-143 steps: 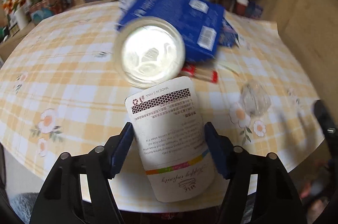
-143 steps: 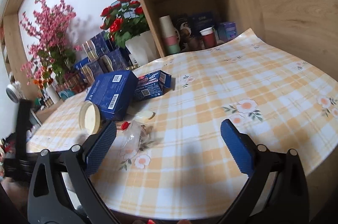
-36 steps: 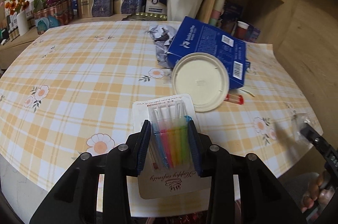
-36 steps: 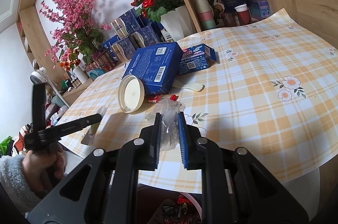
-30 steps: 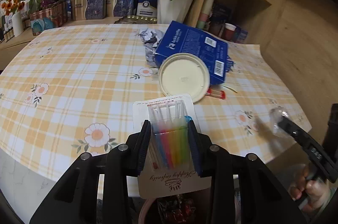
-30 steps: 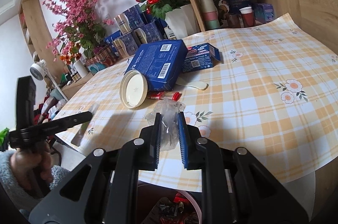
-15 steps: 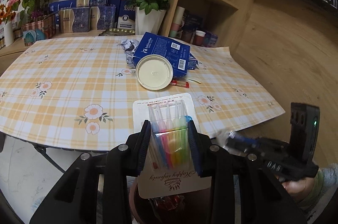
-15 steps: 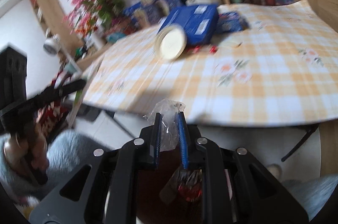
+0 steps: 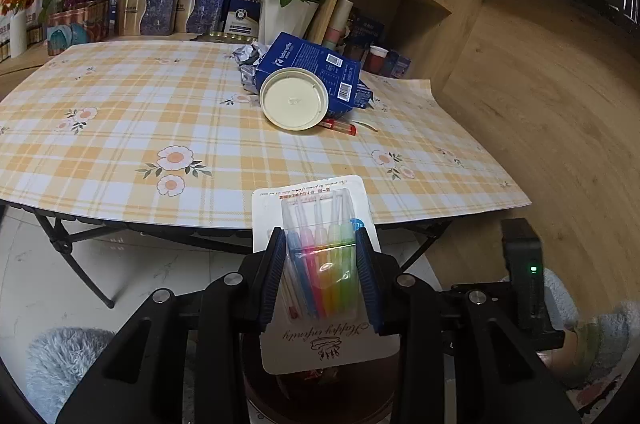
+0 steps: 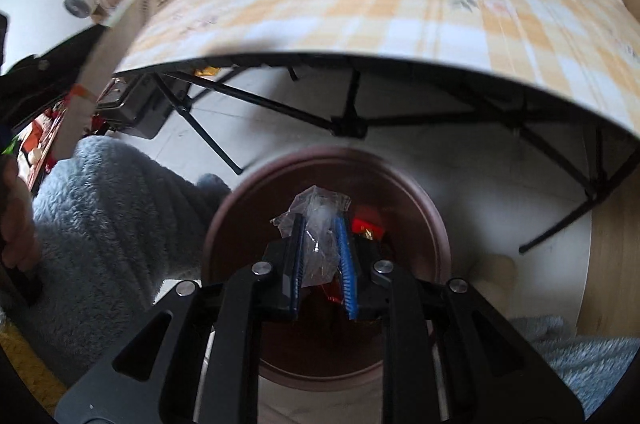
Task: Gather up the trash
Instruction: 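Carry the plastic bag over the bin and open the right tool, then lower the candle card into the bin and open the left tool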
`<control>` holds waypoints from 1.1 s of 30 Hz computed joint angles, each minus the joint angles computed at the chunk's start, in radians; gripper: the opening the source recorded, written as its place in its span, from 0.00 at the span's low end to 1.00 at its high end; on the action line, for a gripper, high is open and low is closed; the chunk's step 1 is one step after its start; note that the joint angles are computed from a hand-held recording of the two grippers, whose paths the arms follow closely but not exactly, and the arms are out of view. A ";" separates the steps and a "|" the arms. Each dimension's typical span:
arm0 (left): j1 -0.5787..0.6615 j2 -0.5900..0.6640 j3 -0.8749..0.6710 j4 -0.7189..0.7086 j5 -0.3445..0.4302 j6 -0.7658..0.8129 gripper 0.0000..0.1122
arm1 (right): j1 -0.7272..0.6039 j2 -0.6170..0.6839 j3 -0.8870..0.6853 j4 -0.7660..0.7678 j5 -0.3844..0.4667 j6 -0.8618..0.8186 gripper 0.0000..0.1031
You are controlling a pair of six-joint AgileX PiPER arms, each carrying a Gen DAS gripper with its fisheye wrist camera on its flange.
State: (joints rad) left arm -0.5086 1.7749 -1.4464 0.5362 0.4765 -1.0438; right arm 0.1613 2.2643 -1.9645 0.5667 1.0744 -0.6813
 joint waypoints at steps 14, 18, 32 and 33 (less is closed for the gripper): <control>0.008 0.064 -0.060 -0.143 0.029 0.149 0.31 | -0.028 -0.203 0.211 0.038 -0.402 -0.044 0.94; -0.006 0.115 -0.125 -0.189 0.075 0.242 0.31 | -0.061 -0.278 0.298 0.083 -0.597 -0.070 0.94; -0.007 0.318 -0.368 -0.419 0.282 0.547 0.32 | -0.048 -0.240 0.283 -0.071 -0.755 0.141 0.94; -0.004 0.329 -0.380 -0.437 0.293 0.564 0.32 | -0.045 -0.251 0.307 -0.063 -0.768 0.133 0.94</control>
State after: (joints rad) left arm -0.5125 2.1036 -1.8268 0.0991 0.7693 -0.4801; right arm 0.1166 2.0130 -1.6578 0.5038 0.3068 -0.5484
